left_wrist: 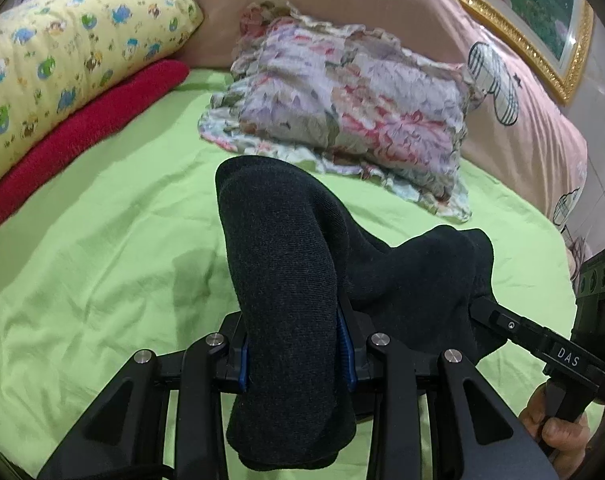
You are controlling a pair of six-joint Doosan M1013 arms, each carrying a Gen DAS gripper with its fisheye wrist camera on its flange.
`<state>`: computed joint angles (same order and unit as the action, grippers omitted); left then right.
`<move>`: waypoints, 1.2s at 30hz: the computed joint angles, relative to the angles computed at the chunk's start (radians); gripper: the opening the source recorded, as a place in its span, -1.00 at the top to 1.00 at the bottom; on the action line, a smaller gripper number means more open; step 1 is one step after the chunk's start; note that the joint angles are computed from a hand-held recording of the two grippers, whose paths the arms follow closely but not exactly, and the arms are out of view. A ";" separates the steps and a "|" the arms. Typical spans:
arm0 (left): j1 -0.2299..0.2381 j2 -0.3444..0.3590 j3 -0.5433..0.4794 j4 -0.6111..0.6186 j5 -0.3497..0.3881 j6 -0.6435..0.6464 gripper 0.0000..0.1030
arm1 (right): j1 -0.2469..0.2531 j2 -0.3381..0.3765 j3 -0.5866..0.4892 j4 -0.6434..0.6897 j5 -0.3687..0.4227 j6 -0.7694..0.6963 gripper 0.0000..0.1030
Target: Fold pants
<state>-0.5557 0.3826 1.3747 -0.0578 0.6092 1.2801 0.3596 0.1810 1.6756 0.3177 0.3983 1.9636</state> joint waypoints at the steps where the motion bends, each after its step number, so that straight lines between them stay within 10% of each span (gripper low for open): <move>1: 0.000 -0.001 0.006 0.007 -0.003 -0.009 0.35 | -0.002 0.004 0.001 0.009 0.006 -0.003 0.14; 20: 0.001 0.022 0.027 0.099 0.005 -0.090 -0.41 | -0.008 0.039 -0.020 -0.259 0.093 0.187 -0.35; 36: -0.019 -0.044 0.094 0.231 0.015 -0.152 -0.58 | 0.004 -0.015 0.011 -0.427 0.147 0.388 -0.40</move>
